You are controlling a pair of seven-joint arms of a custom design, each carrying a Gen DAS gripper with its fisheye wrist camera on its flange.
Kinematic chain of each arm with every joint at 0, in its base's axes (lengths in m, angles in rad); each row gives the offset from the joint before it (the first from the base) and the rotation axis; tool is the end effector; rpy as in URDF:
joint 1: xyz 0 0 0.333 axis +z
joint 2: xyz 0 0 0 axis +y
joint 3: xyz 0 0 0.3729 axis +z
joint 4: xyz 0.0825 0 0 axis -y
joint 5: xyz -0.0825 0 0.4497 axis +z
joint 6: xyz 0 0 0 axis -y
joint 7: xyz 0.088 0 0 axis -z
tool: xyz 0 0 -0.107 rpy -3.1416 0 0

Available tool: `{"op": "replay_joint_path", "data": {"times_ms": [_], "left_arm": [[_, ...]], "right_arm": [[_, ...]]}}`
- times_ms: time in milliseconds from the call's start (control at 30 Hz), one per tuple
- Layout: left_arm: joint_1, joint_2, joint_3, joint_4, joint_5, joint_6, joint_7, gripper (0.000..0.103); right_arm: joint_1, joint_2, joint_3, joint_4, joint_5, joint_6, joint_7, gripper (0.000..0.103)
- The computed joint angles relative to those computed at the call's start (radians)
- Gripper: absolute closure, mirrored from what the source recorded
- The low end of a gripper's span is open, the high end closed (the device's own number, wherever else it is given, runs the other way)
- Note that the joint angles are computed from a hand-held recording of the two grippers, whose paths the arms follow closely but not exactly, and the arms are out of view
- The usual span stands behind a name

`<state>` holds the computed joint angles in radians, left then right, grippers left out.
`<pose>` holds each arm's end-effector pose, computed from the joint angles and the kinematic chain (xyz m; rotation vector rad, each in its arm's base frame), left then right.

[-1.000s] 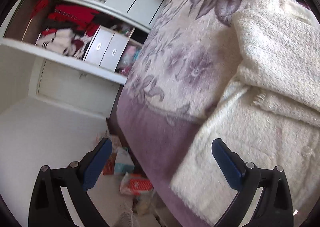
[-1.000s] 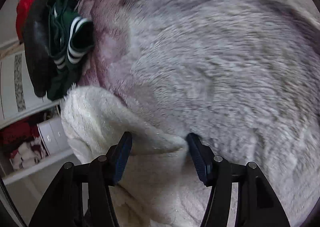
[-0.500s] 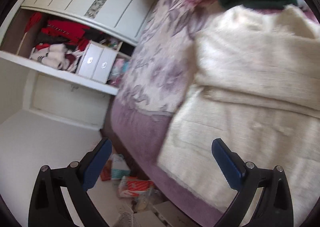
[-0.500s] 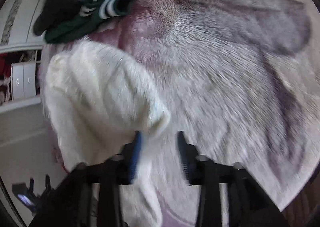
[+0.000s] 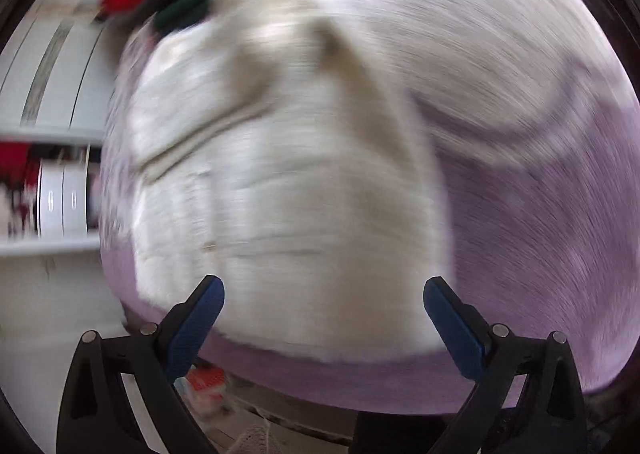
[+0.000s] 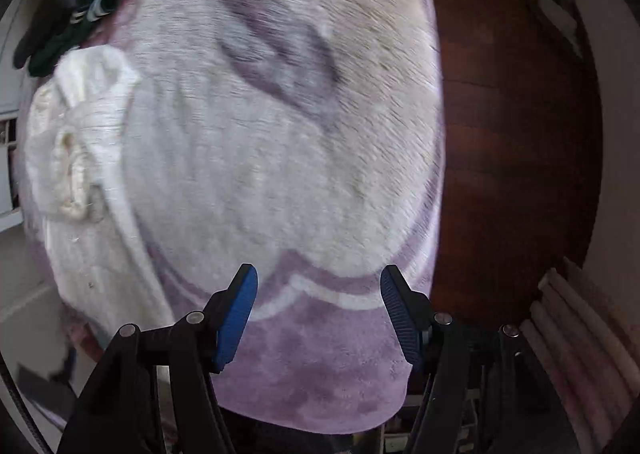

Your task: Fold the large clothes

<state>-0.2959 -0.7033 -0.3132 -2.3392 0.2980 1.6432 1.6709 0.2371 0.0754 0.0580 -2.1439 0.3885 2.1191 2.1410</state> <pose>0.3056 -0.2137 0.6131 -1.1886 2.4303 0.3916 0.5667 0.1899 0.3803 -1.5753 2.6440 0.5268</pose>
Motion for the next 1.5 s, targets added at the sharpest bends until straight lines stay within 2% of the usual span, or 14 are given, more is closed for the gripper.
{"op": "replay_joint_path", "data": {"times_ms": [200, 400, 467, 500, 533, 633, 767, 933, 1033, 1133, 1233, 1267, 1300, 1500], "left_arm": [[-0.035, -0.037, -0.103, -0.169, 0.199, 0.095, -0.032, 0.001], [0.045, -0.011, -0.065, -0.186, 0.355, 0.175, -0.133, 0.005], [0.063, -0.006, -0.047, -0.172, 0.368, 0.204, -0.156, 0.037], [0.068, -0.007, -0.029, -0.161, 0.355, 0.215, -0.157, 0.075], [0.077, -0.012, -0.013, -0.151, 0.351, 0.235, -0.16, 0.089], [0.109, -0.031, 0.01, -0.142, 0.371, 0.304, -0.157, 0.09], [0.162, -0.037, 0.025, -0.145, 0.418, 0.377, -0.116, 0.09], [0.187, -0.07, 0.03, -0.168, 0.41, 0.415, -0.052, 0.09], [0.197, -0.074, 0.045, -0.169, 0.388, 0.434, -0.006, 0.09], [0.216, -0.061, 0.058, -0.153, 0.358, 0.449, 0.021, 0.09], [0.231, -0.06, 0.073, -0.138, 0.317, 0.457, 0.03, 0.09], [0.237, -0.06, 0.079, -0.137, 0.308, 0.467, 0.033, 0.09], [0.247, -0.058, 0.087, -0.136, 0.304, 0.48, 0.036, 0.09], [0.299, -0.031, 0.162, -0.095, 0.232, 0.491, 0.121, 0.09]], "right_arm": [[0.001, 0.043, 0.005, 0.001, 0.054, 0.063, -0.004, 0.037], [0.004, 0.088, 0.014, 0.063, 0.043, 0.058, -0.037, 0.037], [0.006, 0.127, 0.017, 0.111, 0.027, 0.054, -0.051, 0.037], [0.006, 0.15, 0.021, 0.136, 0.033, 0.058, -0.062, 0.037], [0.005, 0.167, 0.025, 0.154, 0.042, 0.063, -0.075, 0.037], [-0.004, 0.24, 0.046, 0.224, 0.097, 0.092, -0.136, 0.036], [-0.048, 0.339, 0.127, 0.294, 0.357, 0.242, -0.344, 0.004], [-0.084, 0.478, 0.246, 0.433, 0.681, 0.396, -0.601, 0.0], [-0.044, 0.565, 0.237, 0.535, 0.677, 0.415, -0.569, 0.0], [0.016, 0.654, 0.177, 0.647, 0.501, 0.332, -0.39, 0.0], [0.007, 0.709, 0.19, 0.708, 0.454, 0.299, -0.292, 0.001], [-0.003, 0.709, 0.205, 0.708, 0.468, 0.322, -0.278, 0.02], [-0.018, 0.706, 0.233, 0.704, 0.501, 0.36, -0.291, 0.065], [0.061, 0.722, 0.179, 0.861, 0.328, 0.294, -0.099, 0.08]]}}
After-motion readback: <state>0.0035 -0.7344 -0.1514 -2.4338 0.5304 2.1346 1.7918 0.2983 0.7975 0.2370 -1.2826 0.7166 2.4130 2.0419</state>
